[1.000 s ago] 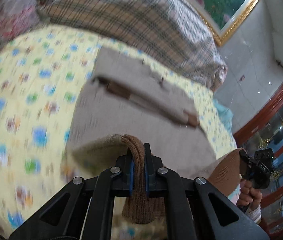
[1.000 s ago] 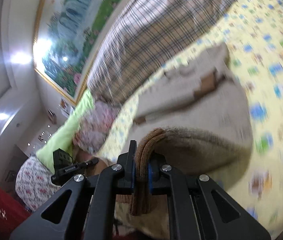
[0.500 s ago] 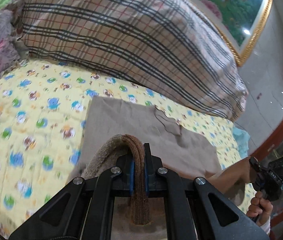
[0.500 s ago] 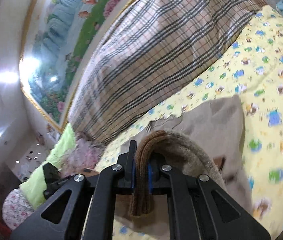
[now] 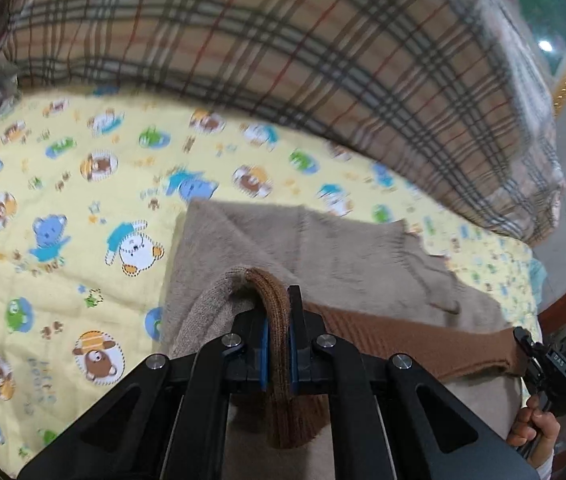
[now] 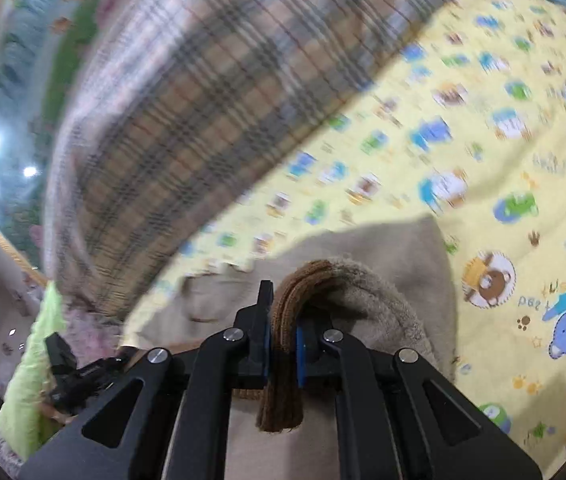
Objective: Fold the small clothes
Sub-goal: 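Lift the hem and fold it toward the collar with both tools, then lay the folded hem down and open both tools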
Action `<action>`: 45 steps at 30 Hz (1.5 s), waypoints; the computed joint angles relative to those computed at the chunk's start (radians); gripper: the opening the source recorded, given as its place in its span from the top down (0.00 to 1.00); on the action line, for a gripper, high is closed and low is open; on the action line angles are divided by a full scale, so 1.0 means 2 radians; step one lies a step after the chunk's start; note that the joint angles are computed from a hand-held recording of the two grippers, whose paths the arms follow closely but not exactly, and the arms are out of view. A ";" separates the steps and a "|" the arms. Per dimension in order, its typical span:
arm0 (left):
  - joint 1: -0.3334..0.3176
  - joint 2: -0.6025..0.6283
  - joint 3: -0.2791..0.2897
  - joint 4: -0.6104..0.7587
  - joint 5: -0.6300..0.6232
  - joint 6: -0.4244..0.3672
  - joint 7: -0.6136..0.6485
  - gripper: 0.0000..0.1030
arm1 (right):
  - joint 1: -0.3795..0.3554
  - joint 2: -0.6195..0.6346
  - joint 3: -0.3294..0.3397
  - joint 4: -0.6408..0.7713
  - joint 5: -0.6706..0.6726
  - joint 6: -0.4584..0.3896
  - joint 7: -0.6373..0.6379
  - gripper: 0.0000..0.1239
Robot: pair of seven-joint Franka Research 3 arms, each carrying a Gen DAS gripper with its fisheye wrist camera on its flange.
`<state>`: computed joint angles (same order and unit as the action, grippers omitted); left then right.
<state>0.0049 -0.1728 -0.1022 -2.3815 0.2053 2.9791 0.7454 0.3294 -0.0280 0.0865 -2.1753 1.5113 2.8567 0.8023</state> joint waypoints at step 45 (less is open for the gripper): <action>0.015 0.004 -0.014 0.007 -0.003 -0.001 0.071 0.45 | -0.023 0.027 0.028 -0.001 -0.209 0.089 0.183 0.69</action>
